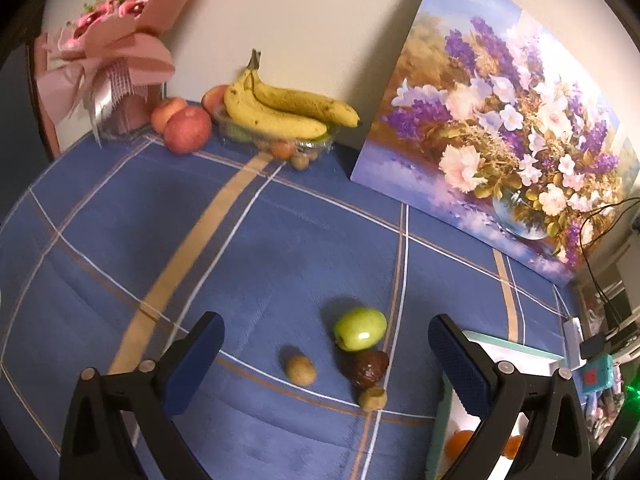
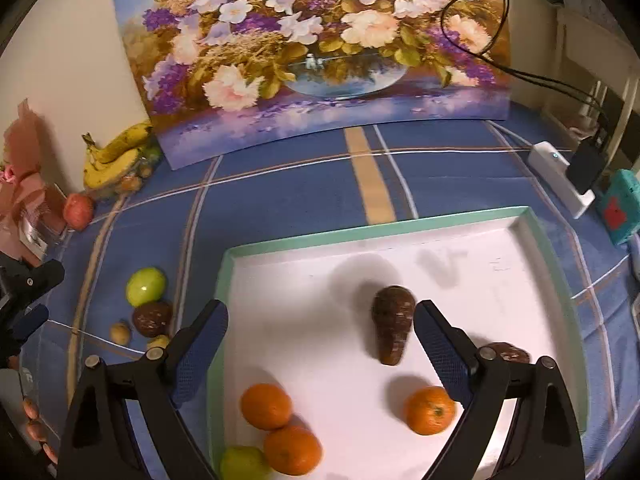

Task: Organize fruits
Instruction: 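Move both open tools back to the fruit cluster on the cloth, then grasp a small yellow fruit with the right tool while the left tool grasps a brown kiwi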

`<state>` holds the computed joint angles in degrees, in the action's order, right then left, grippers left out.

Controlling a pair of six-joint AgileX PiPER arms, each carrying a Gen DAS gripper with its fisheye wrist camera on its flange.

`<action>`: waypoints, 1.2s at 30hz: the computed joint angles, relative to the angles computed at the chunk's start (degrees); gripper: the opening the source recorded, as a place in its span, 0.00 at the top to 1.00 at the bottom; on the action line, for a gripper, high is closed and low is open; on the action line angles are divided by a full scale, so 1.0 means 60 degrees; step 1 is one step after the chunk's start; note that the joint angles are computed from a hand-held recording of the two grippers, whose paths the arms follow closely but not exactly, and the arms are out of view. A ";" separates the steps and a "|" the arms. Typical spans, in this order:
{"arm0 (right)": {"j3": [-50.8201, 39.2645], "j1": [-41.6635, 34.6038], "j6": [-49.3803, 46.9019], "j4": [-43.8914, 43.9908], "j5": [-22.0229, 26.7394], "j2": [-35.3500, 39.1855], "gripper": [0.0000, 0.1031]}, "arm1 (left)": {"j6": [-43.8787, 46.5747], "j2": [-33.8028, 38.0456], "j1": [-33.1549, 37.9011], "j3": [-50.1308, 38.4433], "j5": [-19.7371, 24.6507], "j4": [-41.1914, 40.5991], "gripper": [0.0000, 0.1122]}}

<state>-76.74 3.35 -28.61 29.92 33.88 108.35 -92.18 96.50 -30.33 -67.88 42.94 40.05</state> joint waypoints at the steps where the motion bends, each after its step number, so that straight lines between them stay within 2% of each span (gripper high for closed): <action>1: 0.0015 0.0044 -0.0105 0.0097 -0.0007 -0.0016 0.09 | 0.0154 -0.0025 0.0063 -0.0004 -0.0004 -0.0102 0.08; 4: 0.0031 0.0147 -0.0485 0.0448 0.0027 -0.0082 0.09 | 0.0499 -0.0145 0.0326 0.0152 -0.0339 -0.0547 0.08; 8: 0.0007 0.0352 -0.0885 0.0947 -0.0044 -0.0200 0.09 | 0.0160 -0.0569 0.0577 0.0757 -0.1217 -0.0323 0.08; 10: -0.0008 0.0540 -0.0876 0.0889 -0.0185 -0.0264 0.09 | 0.0080 -0.0718 0.0730 0.0906 -0.1376 -0.0316 0.08; 13: 0.0030 0.0865 -0.0824 0.0766 -0.0425 -0.0398 0.09 | 0.0284 -0.0843 0.1000 0.1106 -0.1615 -0.0674 0.09; 17: -0.0303 0.1182 -0.0760 0.0932 -0.0150 -0.0311 0.10 | 0.1168 -0.0806 0.1478 0.1309 -0.2169 -0.1767 0.10; 19: -0.0483 0.1454 -0.0467 0.0661 -0.0028 -0.0192 0.15 | 0.1833 -0.0632 0.1595 0.1210 -0.1981 -0.2402 0.15; 21: -0.0620 0.1715 -0.0306 0.0369 0.0107 -0.0029 0.30 | 0.2468 -0.0372 0.1723 0.1098 -0.1768 -0.3077 0.21; 25: -0.0843 0.2113 -0.0289 -0.0004 0.0579 0.0355 0.37 | 0.3104 -0.0089 0.2047 0.1277 -0.2031 -0.4079 0.24; 27: -0.0884 0.2362 -0.0187 -0.0363 0.0723 0.0509 0.45 | 0.3380 0.0027 0.2125 0.1316 -0.2105 -0.4345 0.26; 30: -0.0987 0.2537 -0.0274 -0.0424 0.1019 0.0855 0.49 | 0.3928 0.0191 0.2216 0.1371 -0.2287 -0.4893 0.27; 33: -0.1077 0.2655 -0.0152 -0.0570 0.1260 0.1176 0.54 | 0.4535 0.0467 0.2254 0.1259 -0.2255 -0.5446 0.34; 36: -0.1076 0.2715 -0.0127 -0.0596 0.1336 0.1301 0.57 | 0.4977 0.0690 0.2330 0.1222 -0.2296 -0.5919 0.35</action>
